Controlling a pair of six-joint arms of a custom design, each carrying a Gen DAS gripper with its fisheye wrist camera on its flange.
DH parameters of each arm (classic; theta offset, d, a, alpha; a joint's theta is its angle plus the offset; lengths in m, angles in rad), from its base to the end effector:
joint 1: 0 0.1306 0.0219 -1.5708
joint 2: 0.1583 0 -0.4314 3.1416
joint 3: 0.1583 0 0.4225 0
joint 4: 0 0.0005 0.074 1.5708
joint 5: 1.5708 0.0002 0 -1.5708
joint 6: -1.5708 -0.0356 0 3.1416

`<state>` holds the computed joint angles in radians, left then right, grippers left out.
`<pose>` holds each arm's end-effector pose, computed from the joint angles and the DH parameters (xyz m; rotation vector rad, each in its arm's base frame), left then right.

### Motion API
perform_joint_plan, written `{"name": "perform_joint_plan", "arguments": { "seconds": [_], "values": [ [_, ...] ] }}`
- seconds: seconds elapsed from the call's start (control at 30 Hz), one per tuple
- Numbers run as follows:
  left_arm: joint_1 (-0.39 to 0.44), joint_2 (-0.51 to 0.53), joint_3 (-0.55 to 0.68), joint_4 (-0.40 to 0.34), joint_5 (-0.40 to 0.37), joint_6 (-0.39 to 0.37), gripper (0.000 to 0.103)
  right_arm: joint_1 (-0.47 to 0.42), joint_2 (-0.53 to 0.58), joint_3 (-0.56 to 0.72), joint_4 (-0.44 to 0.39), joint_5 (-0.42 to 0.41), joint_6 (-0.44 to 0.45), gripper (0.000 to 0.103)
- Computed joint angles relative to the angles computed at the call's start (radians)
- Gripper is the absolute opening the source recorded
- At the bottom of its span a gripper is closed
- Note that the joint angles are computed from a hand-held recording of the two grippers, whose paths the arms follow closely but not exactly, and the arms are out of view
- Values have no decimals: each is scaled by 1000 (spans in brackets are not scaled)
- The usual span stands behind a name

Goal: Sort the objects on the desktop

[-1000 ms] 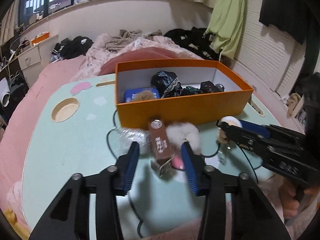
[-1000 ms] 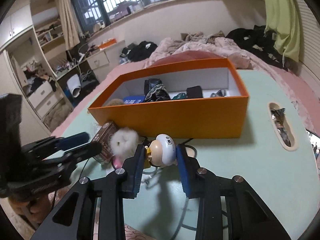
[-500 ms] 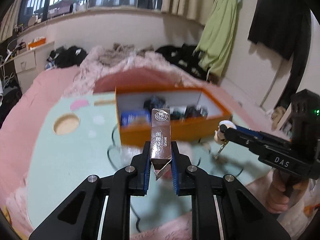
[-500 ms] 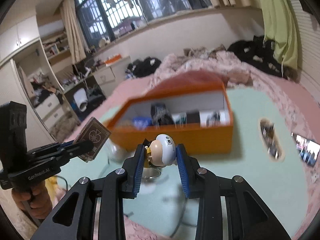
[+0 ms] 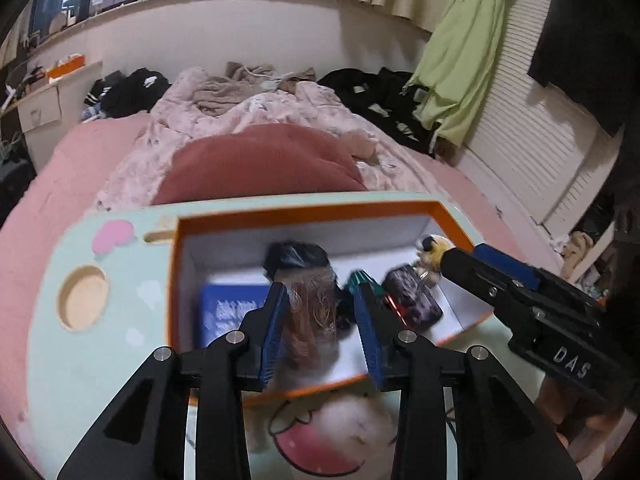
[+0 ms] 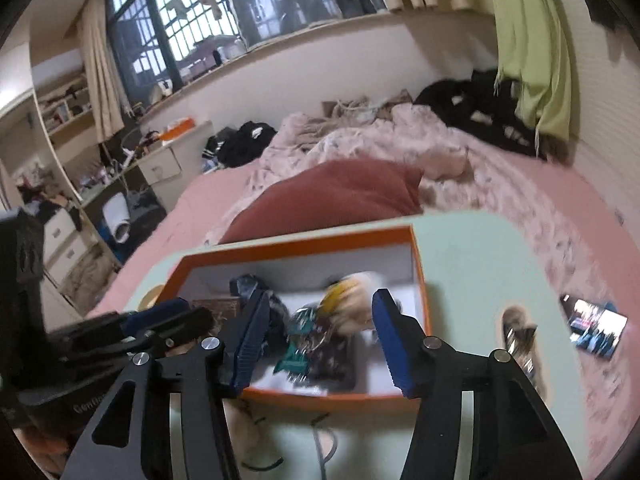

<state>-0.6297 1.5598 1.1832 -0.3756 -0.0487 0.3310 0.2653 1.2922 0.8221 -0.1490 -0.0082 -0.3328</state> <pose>0.4517 -0.3276 0.3269 0.3266 2.3382 -0.4222 0.4207 0.1141 0.3037 0.0700 2.2100 0.3444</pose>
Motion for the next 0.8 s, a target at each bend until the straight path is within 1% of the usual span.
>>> {"name": "perform_joint_plan", "arguments": {
  "seconds": [0.03, 0.07, 0.1, 0.17, 0.2, 0.23, 0.27, 0.33, 0.4, 0.47, 0.5, 0.57, 0.6, 0.63, 0.67, 0.7, 0.73, 0.8],
  "values": [
    [-9, -9, -19, 15, -10, -5, 46, -1, -12, -11, 5, -6, -4, 64],
    [-19, -26, -41, 22, -36, -16, 60, 3, -28, -25, 11, -2, -4, 67],
    [-25, -40, -58, 30, -53, -25, 70, 6, -44, -39, 18, 6, 4, 72],
    [-39, -76, -96, 44, -83, -41, 73, 24, -84, -67, 9, 38, 25, 79],
    [-45, -98, -119, 46, -86, -46, 74, 36, -102, -80, -7, 56, 34, 84],
    [-51, -121, -141, 32, -81, -49, 75, 53, -122, -97, -33, 73, 42, 89],
    [-52, -129, -149, 18, -75, -50, 77, 65, -135, -109, -58, 78, 46, 90],
    [-62, -153, -179, -16, -73, -55, 78, 80, -140, -128, -100, 67, 57, 90],
    [-79, -165, -207, -42, -106, -59, 78, 101, -136, -145, -126, 73, 56, 90],
    [-93, -161, -222, -69, -156, -49, 78, 131, -118, -155, -147, 106, 58, 90],
    [-95, -157, -230, -74, -170, -41, 78, 150, -103, -156, -155, 137, 67, 90],
    [-90, -143, -234, -83, -169, -19, 78, 177, -71, -148, -179, 189, 84, 90],
    [-87, -131, -231, -96, -164, -1, 78, 179, -53, -142, -192, 201, 85, 91],
    [-83, -109, -219, -126, -160, 15, 78, 187, -42, -138, -199, 229, 88, 97],
    [-77, -113, -229, -123, -152, 16, 82, 187, -38, -139, -205, 231, 88, 99],
    [-74, -114, -231, -122, -148, 20, 83, 188, -36, -138, -209, 235, 91, 103],
    [-73, -114, -231, -123, -147, 20, 84, 189, -35, -139, -209, 235, 92, 103],
    [-73, -112, -231, -127, -153, 27, 90, 190, -39, -143, -208, 235, 90, 103]
  ]
}}
